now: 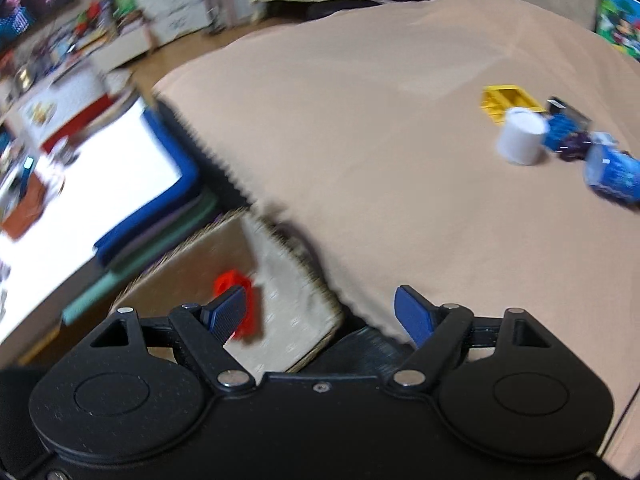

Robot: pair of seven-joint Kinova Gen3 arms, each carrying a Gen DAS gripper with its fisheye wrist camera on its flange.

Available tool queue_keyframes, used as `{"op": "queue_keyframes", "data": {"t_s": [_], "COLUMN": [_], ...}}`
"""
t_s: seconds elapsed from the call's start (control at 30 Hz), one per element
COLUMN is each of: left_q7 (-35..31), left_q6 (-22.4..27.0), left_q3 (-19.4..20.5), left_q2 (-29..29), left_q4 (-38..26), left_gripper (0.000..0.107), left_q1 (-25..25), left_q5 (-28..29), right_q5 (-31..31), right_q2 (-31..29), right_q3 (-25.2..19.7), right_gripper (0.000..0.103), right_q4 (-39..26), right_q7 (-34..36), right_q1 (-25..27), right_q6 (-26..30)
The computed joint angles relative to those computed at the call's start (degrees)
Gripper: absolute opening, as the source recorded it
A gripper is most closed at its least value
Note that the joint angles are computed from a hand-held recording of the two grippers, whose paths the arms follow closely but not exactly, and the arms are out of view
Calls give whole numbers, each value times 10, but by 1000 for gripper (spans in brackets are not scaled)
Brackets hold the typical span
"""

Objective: Organize rigid objects
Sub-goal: 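Move both tools back to the pile and grasp the white cap and blue bottle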

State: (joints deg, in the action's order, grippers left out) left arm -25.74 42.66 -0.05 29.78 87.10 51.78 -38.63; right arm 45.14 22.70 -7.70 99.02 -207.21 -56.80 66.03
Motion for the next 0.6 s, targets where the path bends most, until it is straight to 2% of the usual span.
{"op": "queue_keyframes", "data": {"t_s": [0.17, 0.4, 0.57, 0.6], "left_q7": [-92, -179, -235, -242], "left_q6": [7, 63, 90, 98], "left_q3": [41, 15, 17, 15], "left_q2": [36, 112, 161, 171], "left_q4": [-88, -244, -352, -371], "left_gripper": [79, 79, 81, 81], "left_q1": [-36, 1, -11, -11], "left_q5": [66, 89, 143, 153], "right_q5": [33, 84, 123, 131], "right_q2": [-18, 1, 26, 31], "right_q3": [4, 4, 16, 19], "right_gripper": [57, 66, 79, 84], "right_q4": [42, 20, -9, -14], "right_q7": [-49, -44, -41, -43], "right_q1": [10, 7, -10, -13], "right_q6": [-39, -44, -37, -36]}}
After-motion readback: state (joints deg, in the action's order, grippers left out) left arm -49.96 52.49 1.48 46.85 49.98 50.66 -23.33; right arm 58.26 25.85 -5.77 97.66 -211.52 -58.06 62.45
